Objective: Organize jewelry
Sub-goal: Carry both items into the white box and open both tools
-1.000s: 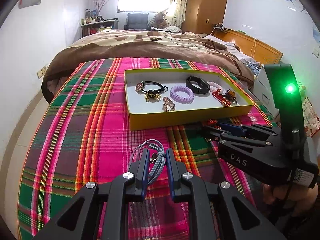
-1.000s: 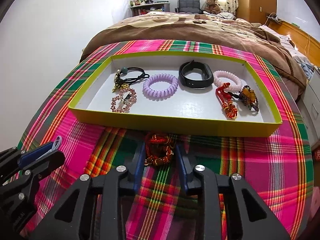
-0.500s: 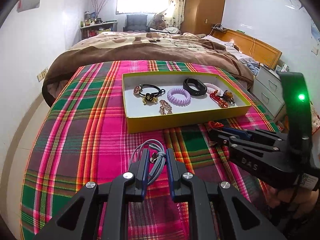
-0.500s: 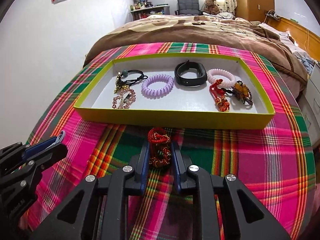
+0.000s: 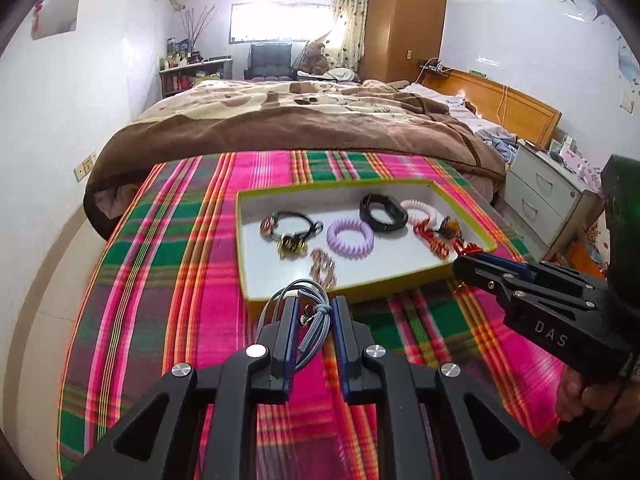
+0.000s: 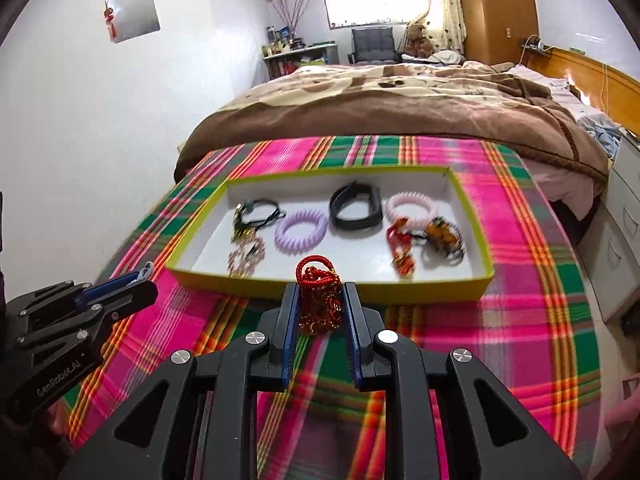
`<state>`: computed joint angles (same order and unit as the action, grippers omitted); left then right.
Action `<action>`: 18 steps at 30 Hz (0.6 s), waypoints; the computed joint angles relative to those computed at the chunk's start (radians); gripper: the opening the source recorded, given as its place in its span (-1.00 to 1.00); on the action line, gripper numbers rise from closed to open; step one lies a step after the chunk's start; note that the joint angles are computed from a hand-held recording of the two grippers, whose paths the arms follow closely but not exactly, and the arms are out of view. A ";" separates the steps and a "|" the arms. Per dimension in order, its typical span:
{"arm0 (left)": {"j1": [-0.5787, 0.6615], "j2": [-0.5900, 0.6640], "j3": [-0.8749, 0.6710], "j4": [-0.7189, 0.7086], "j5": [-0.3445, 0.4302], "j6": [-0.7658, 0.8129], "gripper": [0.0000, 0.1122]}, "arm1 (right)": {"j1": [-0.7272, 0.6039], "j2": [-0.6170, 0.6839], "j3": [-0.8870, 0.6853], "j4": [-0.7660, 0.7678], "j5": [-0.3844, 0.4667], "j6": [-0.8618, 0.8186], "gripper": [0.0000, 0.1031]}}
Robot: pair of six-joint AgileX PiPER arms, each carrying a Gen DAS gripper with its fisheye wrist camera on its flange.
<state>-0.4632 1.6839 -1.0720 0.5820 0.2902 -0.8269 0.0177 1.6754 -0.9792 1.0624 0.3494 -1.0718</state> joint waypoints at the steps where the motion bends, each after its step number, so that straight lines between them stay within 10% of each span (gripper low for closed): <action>1: 0.003 0.011 -0.023 -0.029 0.003 0.035 -0.71 | -0.006 0.008 -0.015 -0.021 0.006 0.020 -0.58; 8: 0.050 0.104 -0.167 -0.291 0.028 0.291 -0.71 | -0.029 0.066 -0.099 -0.102 0.027 0.085 -0.58; 18: 0.055 0.256 -0.348 -0.300 0.105 0.330 -0.71 | -0.015 0.206 -0.264 -0.278 0.073 0.232 -0.58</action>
<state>-0.4079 1.9401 -1.4200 0.2822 0.3949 -0.4969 0.0031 1.8812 -1.2434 0.7848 0.4223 -0.8399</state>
